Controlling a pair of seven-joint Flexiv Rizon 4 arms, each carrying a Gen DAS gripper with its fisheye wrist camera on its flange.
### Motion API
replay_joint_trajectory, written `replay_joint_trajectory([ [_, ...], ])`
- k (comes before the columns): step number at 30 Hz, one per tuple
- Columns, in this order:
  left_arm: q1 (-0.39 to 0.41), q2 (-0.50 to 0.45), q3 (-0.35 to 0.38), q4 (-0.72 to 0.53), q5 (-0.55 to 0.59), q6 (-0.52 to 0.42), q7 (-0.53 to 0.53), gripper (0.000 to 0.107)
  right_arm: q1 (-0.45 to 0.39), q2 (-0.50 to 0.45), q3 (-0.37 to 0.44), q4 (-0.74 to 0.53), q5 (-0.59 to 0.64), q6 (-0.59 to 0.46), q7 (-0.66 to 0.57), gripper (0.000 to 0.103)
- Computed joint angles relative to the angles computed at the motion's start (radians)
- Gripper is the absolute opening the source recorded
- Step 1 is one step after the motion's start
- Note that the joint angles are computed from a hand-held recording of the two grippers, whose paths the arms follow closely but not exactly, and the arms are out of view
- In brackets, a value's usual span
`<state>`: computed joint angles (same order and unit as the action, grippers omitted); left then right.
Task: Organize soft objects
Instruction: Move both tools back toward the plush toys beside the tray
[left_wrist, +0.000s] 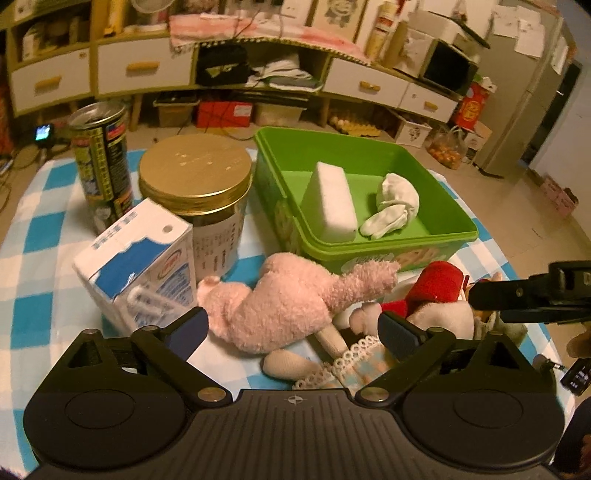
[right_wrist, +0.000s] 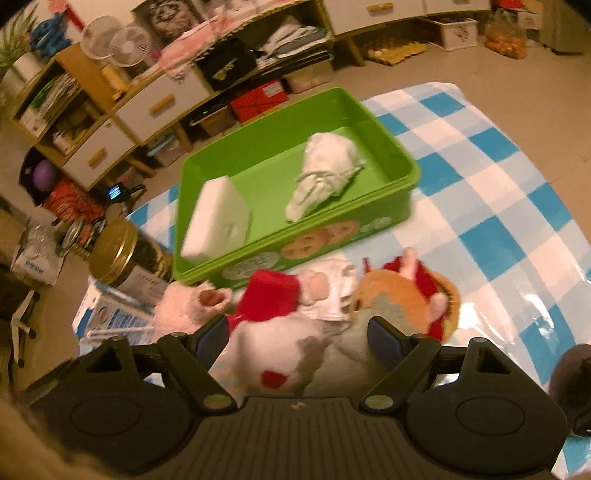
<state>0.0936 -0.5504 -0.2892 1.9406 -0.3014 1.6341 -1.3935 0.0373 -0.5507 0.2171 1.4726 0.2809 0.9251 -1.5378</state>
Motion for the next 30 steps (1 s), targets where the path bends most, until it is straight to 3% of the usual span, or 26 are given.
replay_joint_trajectory([
  [3,0.035,-0.026,-0.037,-0.007,0.018,0.024,0.029,0.084,-0.009,0.001,0.028,0.002,0.019,0.010,-0.071,0.064],
  [8,0.106,-0.054,-0.118,-0.009,0.038,0.028,0.057,0.074,-0.023,0.003,0.059,-0.004,0.061,0.007,-0.171,0.051],
  [15,0.047,-0.063,-0.054,-0.033,0.043,0.001,0.071,0.067,0.018,-0.019,0.021,-0.008,0.032,-0.012,-0.169,0.048],
  [30,-0.078,-0.088,0.089,-0.075,0.035,-0.001,0.025,0.066,0.058,-0.041,-0.004,0.036,-0.094,0.035,-0.118,0.049],
])
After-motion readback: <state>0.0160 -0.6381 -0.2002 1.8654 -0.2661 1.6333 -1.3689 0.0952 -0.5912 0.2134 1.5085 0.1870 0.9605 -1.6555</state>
